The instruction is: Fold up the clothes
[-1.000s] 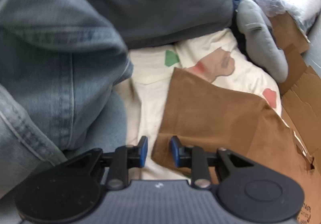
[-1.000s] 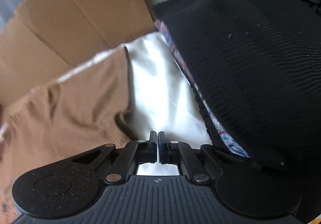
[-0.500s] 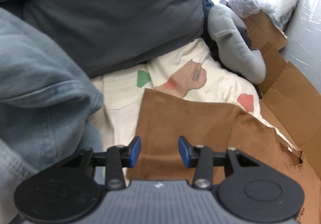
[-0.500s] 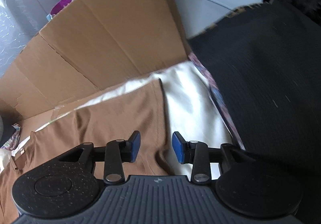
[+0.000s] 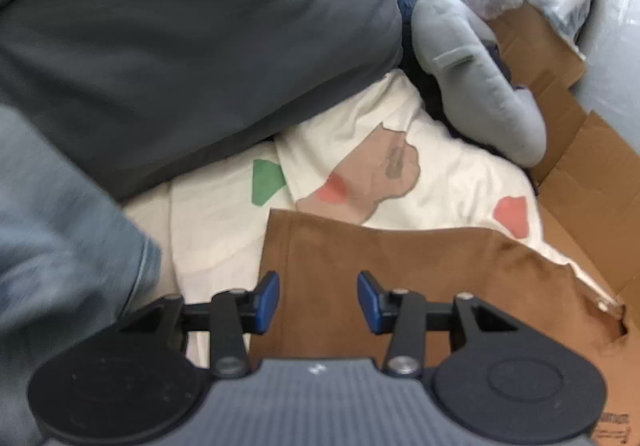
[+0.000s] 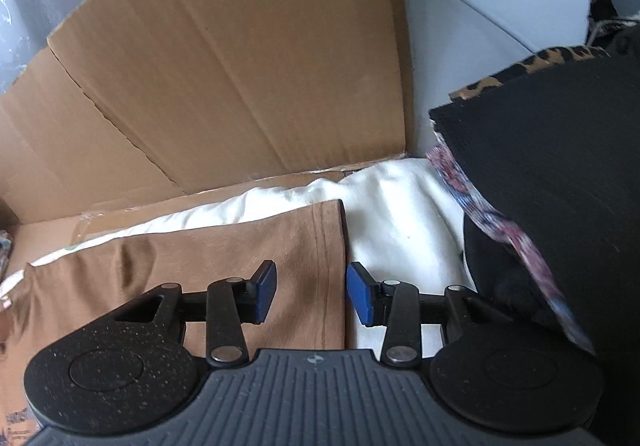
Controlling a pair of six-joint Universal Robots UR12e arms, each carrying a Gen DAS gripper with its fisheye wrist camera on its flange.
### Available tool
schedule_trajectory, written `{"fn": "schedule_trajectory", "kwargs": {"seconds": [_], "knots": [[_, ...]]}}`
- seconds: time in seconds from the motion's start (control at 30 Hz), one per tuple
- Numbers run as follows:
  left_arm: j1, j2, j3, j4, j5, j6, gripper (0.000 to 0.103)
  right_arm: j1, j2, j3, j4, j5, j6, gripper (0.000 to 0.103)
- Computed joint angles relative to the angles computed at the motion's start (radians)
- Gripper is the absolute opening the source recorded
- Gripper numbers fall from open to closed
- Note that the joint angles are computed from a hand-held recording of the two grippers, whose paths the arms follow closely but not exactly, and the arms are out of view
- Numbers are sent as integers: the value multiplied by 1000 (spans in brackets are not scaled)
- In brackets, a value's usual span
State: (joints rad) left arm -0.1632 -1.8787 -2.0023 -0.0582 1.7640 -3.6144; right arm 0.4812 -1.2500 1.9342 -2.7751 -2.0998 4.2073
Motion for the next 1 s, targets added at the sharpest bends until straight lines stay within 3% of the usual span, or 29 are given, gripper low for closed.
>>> {"fn": "schedule_trajectory", "kwargs": {"seconds": [0.07, 0.33, 0.57, 0.63, 0.7, 0.8, 0.87, 1.0], "knots": [[10, -16, 17, -15, -3, -4, 46, -6, 7, -6, 5, -1, -11, 53], [32, -65, 79, -105, 10, 13, 46, -21, 22, -15, -2, 6, -49, 53], [41, -92, 111, -128, 7, 78, 53, -30, 22, -13, -8, 24, -73, 53], [43, -93, 113, -129, 1, 81, 46, -30, 22, -9, -16, 25, -79, 52], [39, -94, 114, -128, 9, 89, 28, -29, 23, -7, -21, 21, -82, 50], [34, -94, 113, -120, 27, 115, 6, -26, 25, -12, -22, 17, -108, 36], [32, -93, 111, -109, 35, 125, 6, -26, 26, -17, -26, 7, -128, 17], [23, -92, 109, -89, 73, 142, 5, -22, 27, -27, -19, -17, -167, 4]]}}
